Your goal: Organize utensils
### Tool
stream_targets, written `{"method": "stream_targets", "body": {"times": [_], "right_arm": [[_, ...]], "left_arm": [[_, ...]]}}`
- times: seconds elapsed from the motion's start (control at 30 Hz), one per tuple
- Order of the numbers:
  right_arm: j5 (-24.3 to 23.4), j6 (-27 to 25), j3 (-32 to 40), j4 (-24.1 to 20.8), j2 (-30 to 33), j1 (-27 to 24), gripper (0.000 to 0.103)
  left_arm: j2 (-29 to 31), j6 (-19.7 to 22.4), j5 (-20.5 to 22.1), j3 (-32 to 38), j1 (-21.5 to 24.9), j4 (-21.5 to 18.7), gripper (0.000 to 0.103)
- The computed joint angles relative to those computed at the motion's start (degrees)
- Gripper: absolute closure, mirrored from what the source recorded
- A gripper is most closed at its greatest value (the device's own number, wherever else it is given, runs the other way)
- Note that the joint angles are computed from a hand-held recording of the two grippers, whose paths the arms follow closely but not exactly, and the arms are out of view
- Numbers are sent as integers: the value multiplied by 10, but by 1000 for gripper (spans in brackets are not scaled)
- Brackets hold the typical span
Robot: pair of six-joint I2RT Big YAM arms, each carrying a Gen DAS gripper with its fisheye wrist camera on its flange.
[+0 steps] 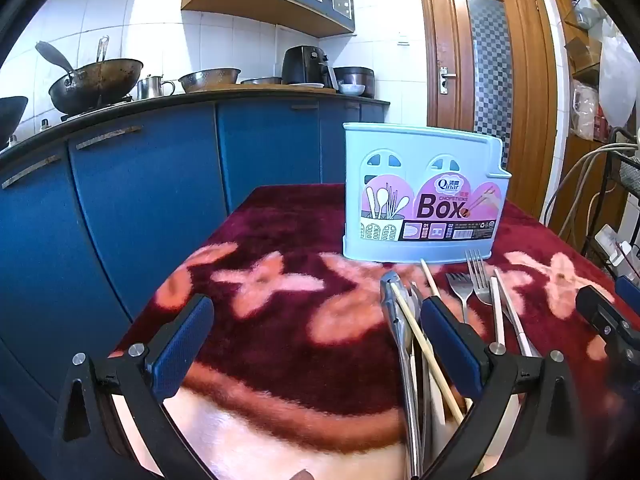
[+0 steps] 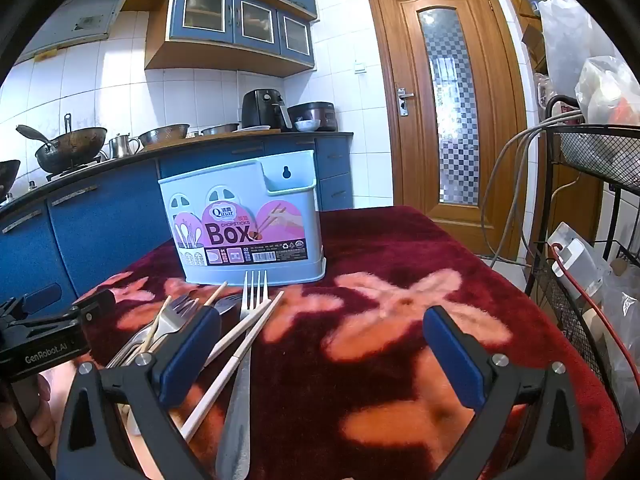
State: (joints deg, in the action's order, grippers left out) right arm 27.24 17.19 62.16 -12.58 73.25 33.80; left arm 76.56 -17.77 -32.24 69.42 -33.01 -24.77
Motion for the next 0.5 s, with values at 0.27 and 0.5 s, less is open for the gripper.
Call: {"method": "stream_targets", "body": {"times": [0.27, 0.5], "right_arm": [[0, 1, 1, -3, 0, 0, 0], [0, 0, 0, -2, 0, 0, 0]], "left_arm": [[0, 3, -1, 0, 0, 0, 0], [0, 3, -2, 0, 0, 0, 0]]}}
